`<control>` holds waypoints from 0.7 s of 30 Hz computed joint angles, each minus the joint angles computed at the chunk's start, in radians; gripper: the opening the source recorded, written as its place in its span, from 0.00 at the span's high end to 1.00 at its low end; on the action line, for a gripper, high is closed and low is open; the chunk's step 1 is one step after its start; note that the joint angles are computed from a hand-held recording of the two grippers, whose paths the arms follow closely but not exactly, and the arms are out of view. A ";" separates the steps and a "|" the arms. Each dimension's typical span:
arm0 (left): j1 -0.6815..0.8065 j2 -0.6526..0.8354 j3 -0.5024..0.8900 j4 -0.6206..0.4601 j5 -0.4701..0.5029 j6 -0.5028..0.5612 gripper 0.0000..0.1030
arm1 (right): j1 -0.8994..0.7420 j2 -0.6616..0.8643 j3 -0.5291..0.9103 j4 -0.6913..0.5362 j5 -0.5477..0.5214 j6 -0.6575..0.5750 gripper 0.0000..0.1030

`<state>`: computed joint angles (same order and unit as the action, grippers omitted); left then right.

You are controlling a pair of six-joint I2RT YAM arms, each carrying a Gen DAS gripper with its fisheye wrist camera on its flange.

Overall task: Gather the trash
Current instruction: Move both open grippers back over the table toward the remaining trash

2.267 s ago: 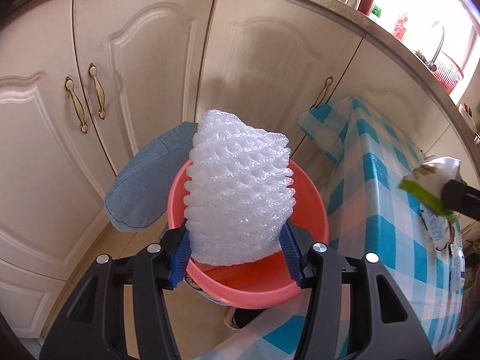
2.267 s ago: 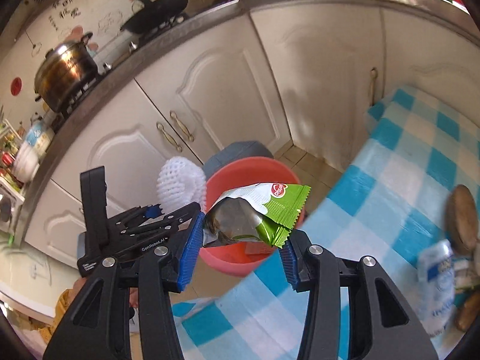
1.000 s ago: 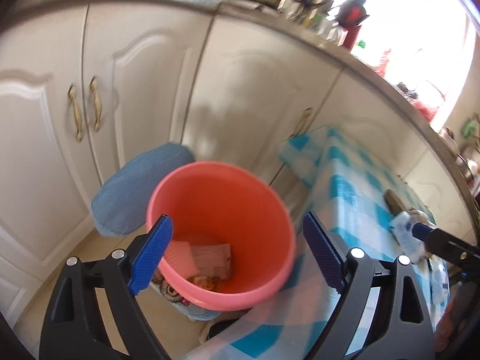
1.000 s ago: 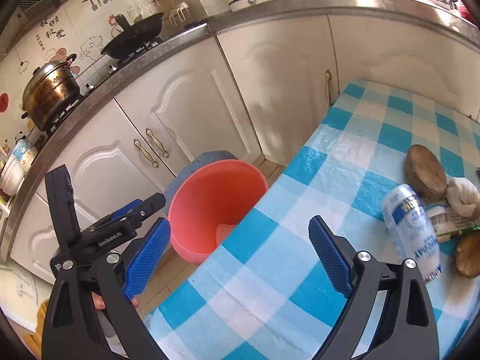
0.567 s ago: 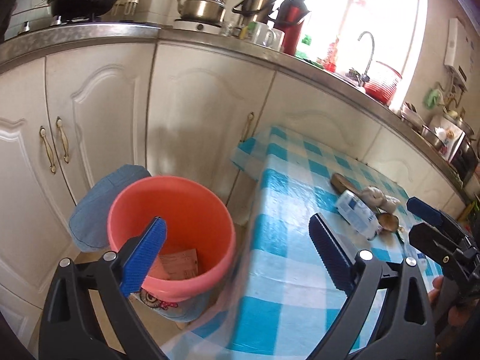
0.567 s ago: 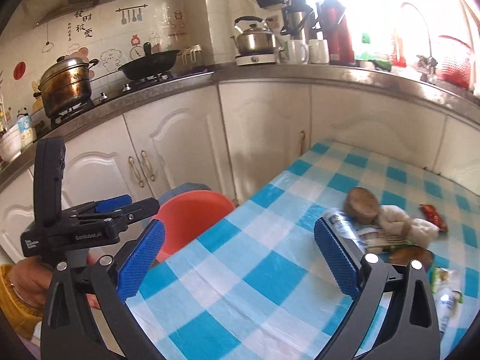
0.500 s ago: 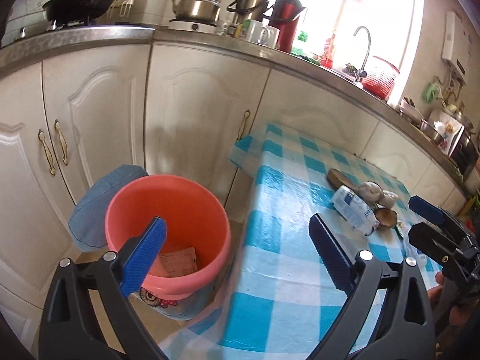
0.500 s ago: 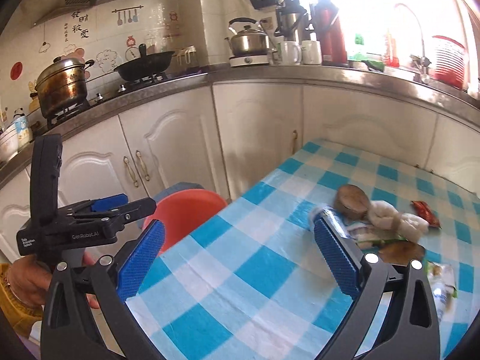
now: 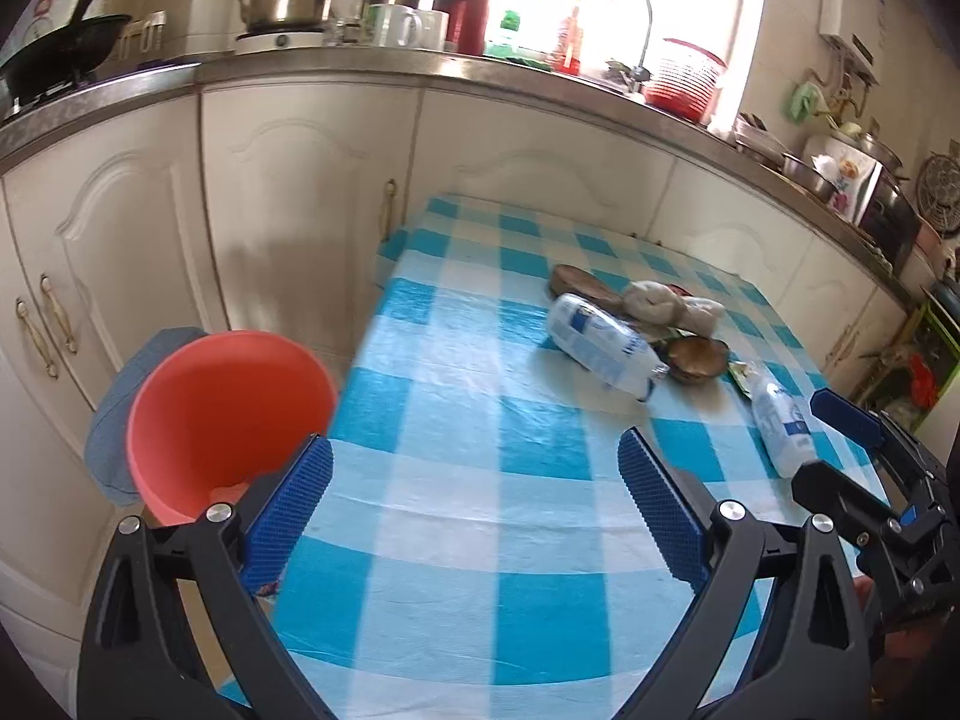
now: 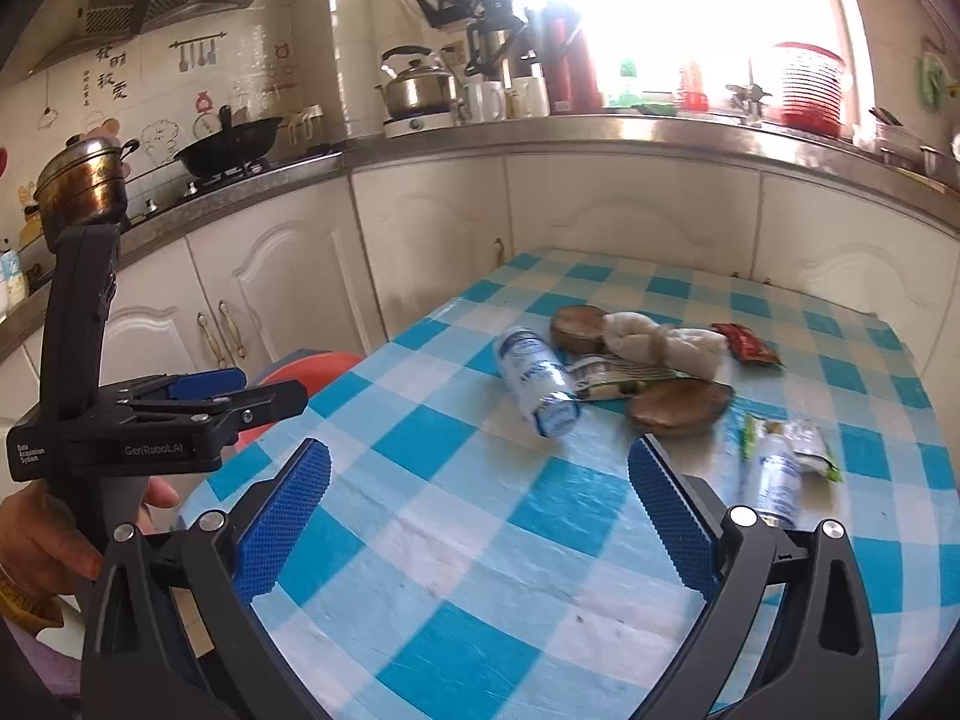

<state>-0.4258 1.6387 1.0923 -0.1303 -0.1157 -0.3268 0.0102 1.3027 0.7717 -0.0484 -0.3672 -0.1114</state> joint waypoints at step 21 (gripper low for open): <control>-0.169 0.340 0.485 -0.232 -0.002 -0.002 0.06 | -0.485 0.123 0.062 -0.091 -0.242 -0.023 0.04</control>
<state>-0.5946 1.9785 1.5772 -0.3619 -0.1174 -0.3289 -0.4749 1.4255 0.8339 -0.1394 -0.6088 -0.1340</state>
